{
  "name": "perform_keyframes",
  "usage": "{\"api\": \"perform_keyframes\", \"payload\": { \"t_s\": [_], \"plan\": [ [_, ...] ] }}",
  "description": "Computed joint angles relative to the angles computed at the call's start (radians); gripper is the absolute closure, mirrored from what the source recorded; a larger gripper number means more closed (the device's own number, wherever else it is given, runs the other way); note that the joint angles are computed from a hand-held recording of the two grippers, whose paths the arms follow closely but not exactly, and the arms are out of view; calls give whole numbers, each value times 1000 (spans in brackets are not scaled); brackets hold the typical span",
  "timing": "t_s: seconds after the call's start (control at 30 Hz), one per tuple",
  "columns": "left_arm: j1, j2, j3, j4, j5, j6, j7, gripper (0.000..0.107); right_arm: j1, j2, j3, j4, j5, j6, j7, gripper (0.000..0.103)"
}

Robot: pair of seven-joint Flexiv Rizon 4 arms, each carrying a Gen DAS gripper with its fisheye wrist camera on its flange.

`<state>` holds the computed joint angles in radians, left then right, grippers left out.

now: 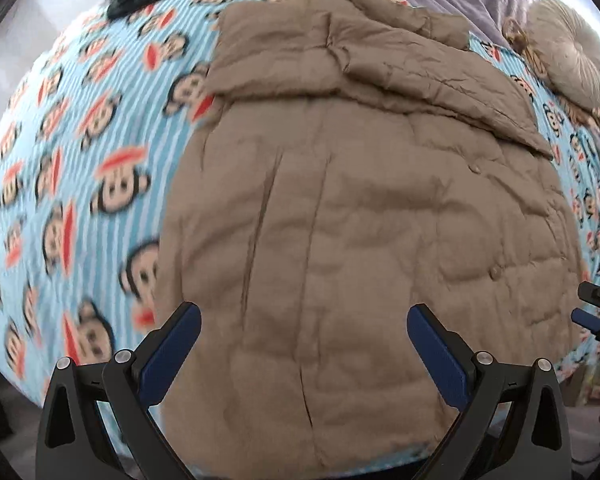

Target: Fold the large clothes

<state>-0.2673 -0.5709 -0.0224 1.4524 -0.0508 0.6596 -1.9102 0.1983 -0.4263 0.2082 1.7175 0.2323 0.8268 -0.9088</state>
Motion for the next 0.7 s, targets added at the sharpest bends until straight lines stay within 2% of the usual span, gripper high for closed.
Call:
{"api": "perform_keyframes", "payload": {
  "t_s": [0.23,0.33,0.4,0.5,0.7],
  "plan": [
    [92,135,-61,300,-249,171,3,4,-83,96,31,115,163,21,-122,12],
    [124,182,-90,405,-372,209,51,4,-124,123,43,159,317,33,-160,12],
    [133,205,-98,451,-428,217,84,4,-154,129,50,182,448,39,-184,12],
    [142,234,-111,509,-507,209,151,4,-171,129,46,207,566,56,-211,12],
    [132,252,-126,603,-672,181,208,4,-173,110,37,218,674,77,-242,12]
  ]
}}
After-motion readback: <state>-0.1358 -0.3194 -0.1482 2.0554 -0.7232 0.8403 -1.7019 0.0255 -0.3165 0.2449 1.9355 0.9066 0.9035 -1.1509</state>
